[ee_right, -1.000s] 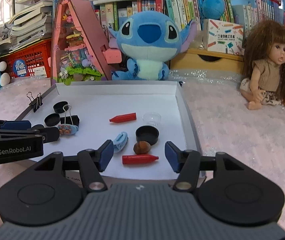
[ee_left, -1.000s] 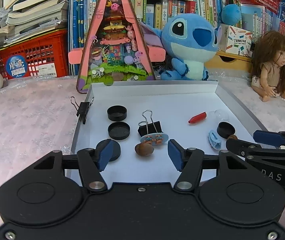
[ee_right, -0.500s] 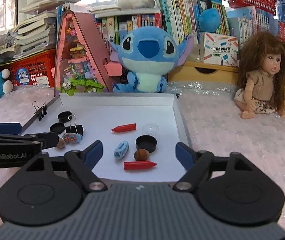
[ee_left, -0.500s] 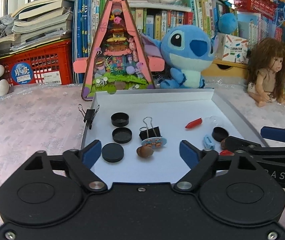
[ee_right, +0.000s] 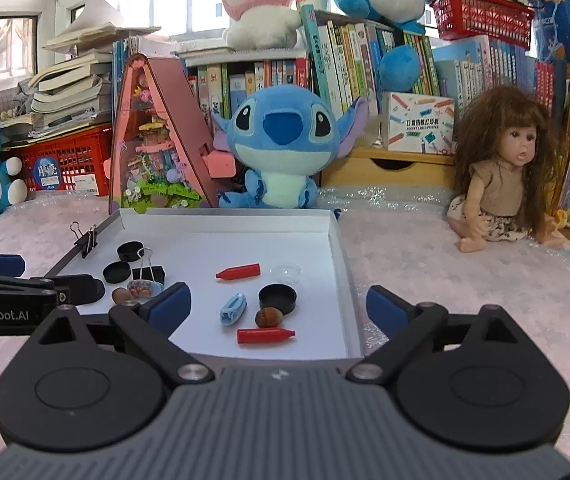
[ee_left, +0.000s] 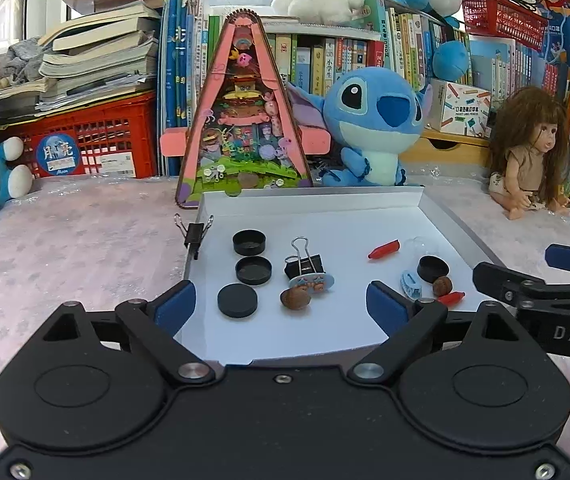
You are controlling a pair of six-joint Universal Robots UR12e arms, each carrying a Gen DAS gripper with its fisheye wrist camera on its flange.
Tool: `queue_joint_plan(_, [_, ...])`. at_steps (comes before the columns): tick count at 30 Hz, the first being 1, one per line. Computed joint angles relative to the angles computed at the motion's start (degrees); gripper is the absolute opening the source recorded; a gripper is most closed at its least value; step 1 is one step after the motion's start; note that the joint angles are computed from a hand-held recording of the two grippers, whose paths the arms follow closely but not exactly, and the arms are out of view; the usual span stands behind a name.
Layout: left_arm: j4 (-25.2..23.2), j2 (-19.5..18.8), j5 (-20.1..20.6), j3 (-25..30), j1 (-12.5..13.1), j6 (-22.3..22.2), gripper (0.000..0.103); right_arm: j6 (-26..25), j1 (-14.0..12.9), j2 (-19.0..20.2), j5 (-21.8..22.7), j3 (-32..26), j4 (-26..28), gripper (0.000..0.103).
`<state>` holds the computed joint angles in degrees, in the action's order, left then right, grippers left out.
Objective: Organize rigid objects
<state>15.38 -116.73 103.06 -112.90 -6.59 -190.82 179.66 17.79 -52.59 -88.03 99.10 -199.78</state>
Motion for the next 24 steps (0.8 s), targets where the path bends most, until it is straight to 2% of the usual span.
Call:
queue_joint_plan(13, [0.84,1.68,-0.33,-3.14,-0.25,-0.36,0.092,-0.78,0.20,-1.26,0.41,3.35,-3.48,0.102])
queue_joint_plan(24, [0.46,1.79,0.24,-5.09,-0.69,-1.10,0.092,-0.16,0.29,-1.54,0.36,5.48,-3.21,0.103])
